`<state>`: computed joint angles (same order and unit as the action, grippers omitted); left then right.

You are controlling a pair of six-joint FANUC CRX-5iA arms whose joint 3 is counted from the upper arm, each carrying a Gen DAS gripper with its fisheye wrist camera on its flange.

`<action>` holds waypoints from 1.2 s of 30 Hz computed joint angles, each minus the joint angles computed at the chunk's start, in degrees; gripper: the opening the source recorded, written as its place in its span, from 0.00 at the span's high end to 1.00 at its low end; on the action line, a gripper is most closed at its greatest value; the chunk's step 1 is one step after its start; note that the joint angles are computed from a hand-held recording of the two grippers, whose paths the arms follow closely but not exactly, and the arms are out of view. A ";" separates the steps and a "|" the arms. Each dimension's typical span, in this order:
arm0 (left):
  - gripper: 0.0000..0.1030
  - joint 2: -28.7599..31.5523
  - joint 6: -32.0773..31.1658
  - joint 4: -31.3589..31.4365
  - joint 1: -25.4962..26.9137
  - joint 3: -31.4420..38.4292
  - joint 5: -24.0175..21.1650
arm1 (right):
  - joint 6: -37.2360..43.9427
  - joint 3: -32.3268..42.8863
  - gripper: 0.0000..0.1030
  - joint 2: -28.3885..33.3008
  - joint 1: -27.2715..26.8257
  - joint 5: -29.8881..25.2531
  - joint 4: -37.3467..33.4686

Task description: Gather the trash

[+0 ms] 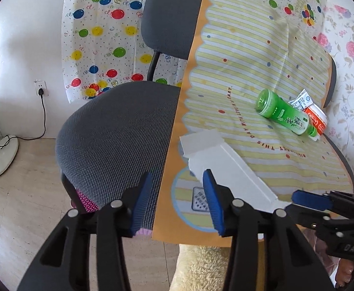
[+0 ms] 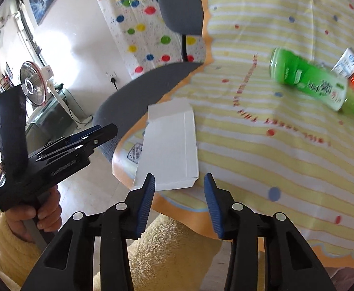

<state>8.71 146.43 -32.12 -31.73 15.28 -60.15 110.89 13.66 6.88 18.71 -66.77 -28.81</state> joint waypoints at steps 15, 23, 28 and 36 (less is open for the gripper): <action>0.58 1.82 -4.79 4.23 1.07 -0.44 2.66 | -3.95 0.66 0.93 1.37 -0.32 -0.87 -1.01; 0.57 0.32 -9.26 8.78 2.48 -2.83 10.55 | -5.15 -1.81 0.96 -1.12 -1.39 7.89 5.59; 0.50 2.50 -18.60 18.00 5.07 -3.30 19.00 | -4.42 -2.36 0.97 -1.89 -4.53 10.33 7.50; 0.47 10.15 -36.75 33.34 5.88 1.70 24.14 | -2.81 -4.09 0.98 -2.79 -9.27 14.60 9.74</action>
<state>18.87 109.68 1.21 -25.85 16.98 -36.01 108.08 9.57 4.09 9.44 -52.17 -19.07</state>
